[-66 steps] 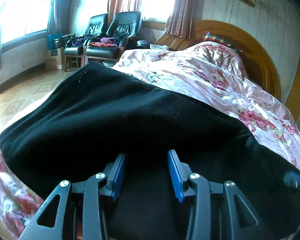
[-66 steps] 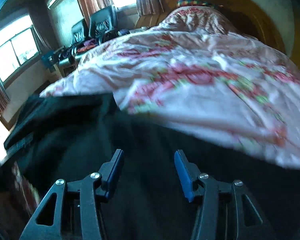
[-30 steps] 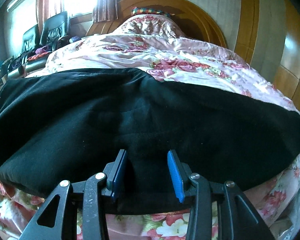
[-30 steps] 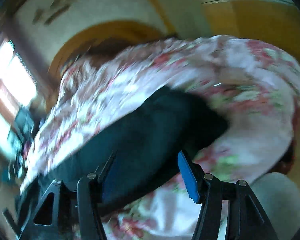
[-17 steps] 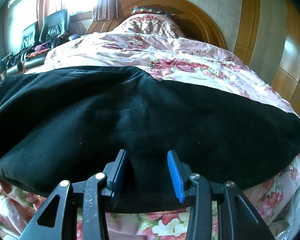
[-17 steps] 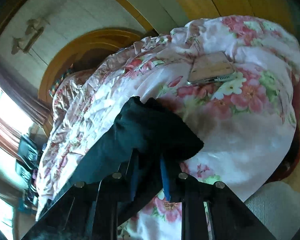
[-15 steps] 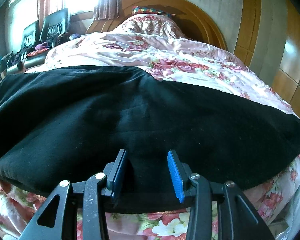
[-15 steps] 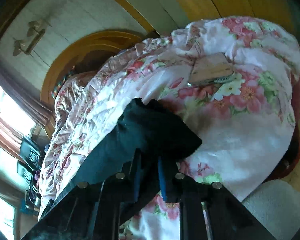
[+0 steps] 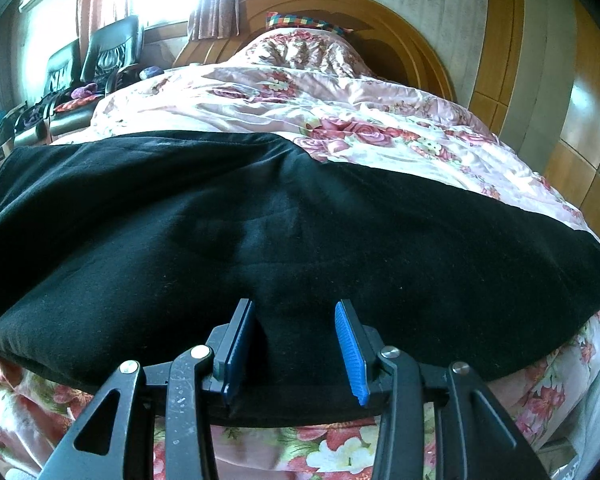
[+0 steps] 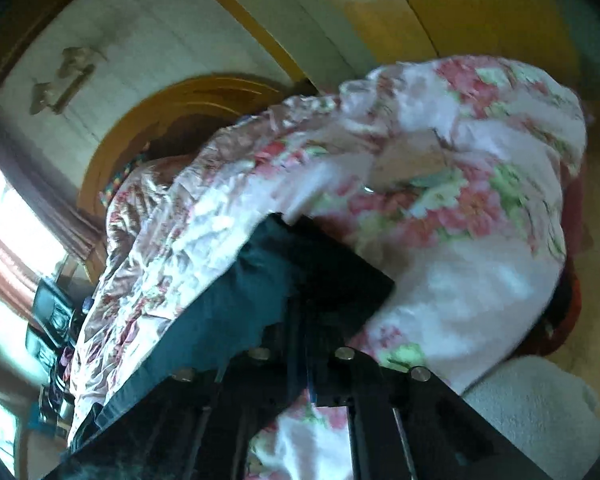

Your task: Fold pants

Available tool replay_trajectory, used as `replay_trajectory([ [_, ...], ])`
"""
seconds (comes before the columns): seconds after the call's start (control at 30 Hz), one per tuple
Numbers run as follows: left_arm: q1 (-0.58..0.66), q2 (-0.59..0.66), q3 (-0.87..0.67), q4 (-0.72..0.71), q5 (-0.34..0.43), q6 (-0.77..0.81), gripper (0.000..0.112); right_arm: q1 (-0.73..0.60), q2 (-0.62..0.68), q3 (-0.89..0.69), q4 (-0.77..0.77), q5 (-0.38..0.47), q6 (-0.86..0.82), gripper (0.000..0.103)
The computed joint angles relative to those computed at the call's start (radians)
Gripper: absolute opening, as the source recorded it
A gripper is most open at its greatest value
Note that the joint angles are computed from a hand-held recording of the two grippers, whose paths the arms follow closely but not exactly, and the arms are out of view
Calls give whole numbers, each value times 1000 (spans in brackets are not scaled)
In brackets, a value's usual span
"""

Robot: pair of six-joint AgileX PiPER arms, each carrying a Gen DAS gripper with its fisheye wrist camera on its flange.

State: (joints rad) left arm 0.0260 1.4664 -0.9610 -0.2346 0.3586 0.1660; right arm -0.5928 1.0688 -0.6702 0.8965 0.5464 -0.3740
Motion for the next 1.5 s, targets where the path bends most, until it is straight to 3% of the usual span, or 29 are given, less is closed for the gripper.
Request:
replay_trajectory([
  [0.03,0,0,0,0,0,0,42,24,35,-19,-33,-8,18,41],
  [0.1,-1,0,0,1,0,-2,42,41,79,-36,-36,-20,15,43],
  [0.13,0,-2,1,-6,0,3,42,44,87,-35,-19,-28,-4,40],
  [0.17,3,-4,1,-28,0,22,42,41,95,-31,33,-38,-63,21],
  [0.2,11,-6,2,-71,1,61,42,35,102,-35,58,-29,-96,11],
  [0.23,17,-8,3,-104,2,91,42,34,98,-37,61,-24,-97,8],
  [0.33,30,-12,5,-178,6,156,42,49,13,-18,37,-38,-79,7],
  [0.43,22,-3,-1,-151,10,132,42,100,-24,-12,-109,-80,79,7],
  [0.53,18,-2,1,-135,7,119,42,112,25,-15,-234,-71,234,7],
  [0.63,17,-3,1,-136,8,117,42,60,61,-20,-193,-11,223,10],
  [0.7,15,-2,0,-128,7,108,42,46,42,-17,-171,3,205,18],
  [0.73,15,-3,1,-128,7,110,42,58,26,-18,-202,-1,227,28],
  [0.77,14,-4,1,-125,7,107,42,76,13,-17,-241,-12,259,46],
  [0.83,16,-4,2,-135,6,115,42,115,-25,-2,-327,-44,335,63],
  [1.0,28,-4,2,-168,7,135,42,21,38,9,-80,24,115,63],
  [1.1,38,-8,1,-193,12,148,42,-7,76,19,65,13,-7,62],
  [1.2,44,-9,2,-202,15,149,43,-25,118,19,147,16,-81,52],
  [1.3,46,-7,0,-196,14,132,43,-21,117,15,156,33,-96,36],
  [1.33,49,-6,-1,-196,15,130,43,-17,114,4,160,47,-110,23],
  [1.37,53,-5,-2,-203,17,135,43,-3,104,-3,138,44,-98,19],
  [1.5,59,-4,-3,-214,19,140,43,81,28,-26,36,3,-31,16],
])
